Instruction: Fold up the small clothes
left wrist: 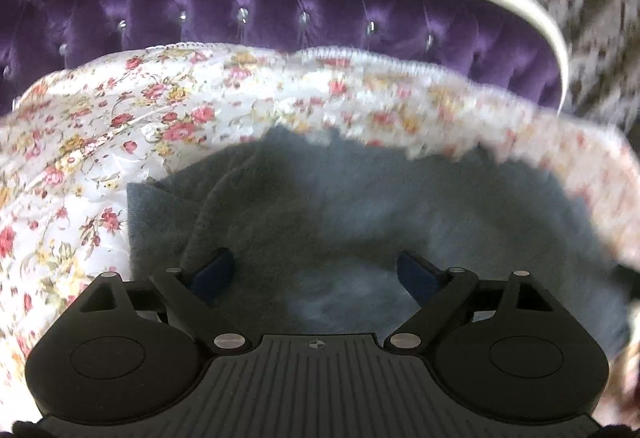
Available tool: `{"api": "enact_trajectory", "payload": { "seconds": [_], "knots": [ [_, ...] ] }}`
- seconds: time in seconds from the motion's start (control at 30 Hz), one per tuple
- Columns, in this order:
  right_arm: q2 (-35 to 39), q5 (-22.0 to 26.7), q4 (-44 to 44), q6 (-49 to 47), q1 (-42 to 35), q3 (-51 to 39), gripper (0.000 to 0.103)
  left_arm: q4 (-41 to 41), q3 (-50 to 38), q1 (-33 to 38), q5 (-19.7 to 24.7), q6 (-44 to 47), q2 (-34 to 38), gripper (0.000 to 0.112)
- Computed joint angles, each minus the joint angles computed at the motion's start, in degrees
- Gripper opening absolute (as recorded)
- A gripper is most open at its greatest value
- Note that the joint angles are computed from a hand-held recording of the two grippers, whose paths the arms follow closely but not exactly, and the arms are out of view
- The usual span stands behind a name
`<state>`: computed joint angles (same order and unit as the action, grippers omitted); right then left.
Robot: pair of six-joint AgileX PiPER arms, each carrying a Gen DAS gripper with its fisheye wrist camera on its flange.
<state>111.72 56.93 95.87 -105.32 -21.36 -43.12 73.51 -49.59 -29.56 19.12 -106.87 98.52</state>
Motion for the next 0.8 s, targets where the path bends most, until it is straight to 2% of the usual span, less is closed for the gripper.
{"api": "enact_trajectory", "payload": {
  "seconds": [0.07, 0.13, 0.17, 0.37, 0.43, 0.57, 0.8],
  "knots": [
    [0.0, -0.1, 0.3, -1.2, 0.4, 0.2, 0.103, -1.8, -1.2, -1.4, 0.7, 0.8, -1.0, 0.089],
    [0.0, -0.2, 1.1, -3.1, 0.6, 0.8, 0.103, -9.0, -5.2, -3.0, 2.9, 9.5, 0.1, 0.089],
    [-0.1, -0.3, 1.7, -4.2, 0.8, 1.2, 0.103, -11.9, -7.4, -3.6, 3.8, 13.1, 1.3, 0.089],
    [0.2, 0.3, 1.5, -6.2, 0.2, 1.5, 0.103, -20.5, -18.1, -4.1, 6.4, 21.3, 11.0, 0.089],
    [0.2, 0.4, 1.1, -5.8, 0.1, 1.2, 0.103, -26.5, -22.1, -3.9, 8.3, 27.8, 14.6, 0.089],
    [0.4, 0.9, 1.7, -7.5, -0.1, 1.7, 0.103, -27.0, -26.9, -5.2, 13.5, 31.0, 18.7, 0.093],
    [0.8, 1.9, 2.6, -9.3, -0.5, 2.3, 0.103, -30.8, -28.9, -4.5, 14.4, 34.8, 19.6, 0.097]
  ]
}}
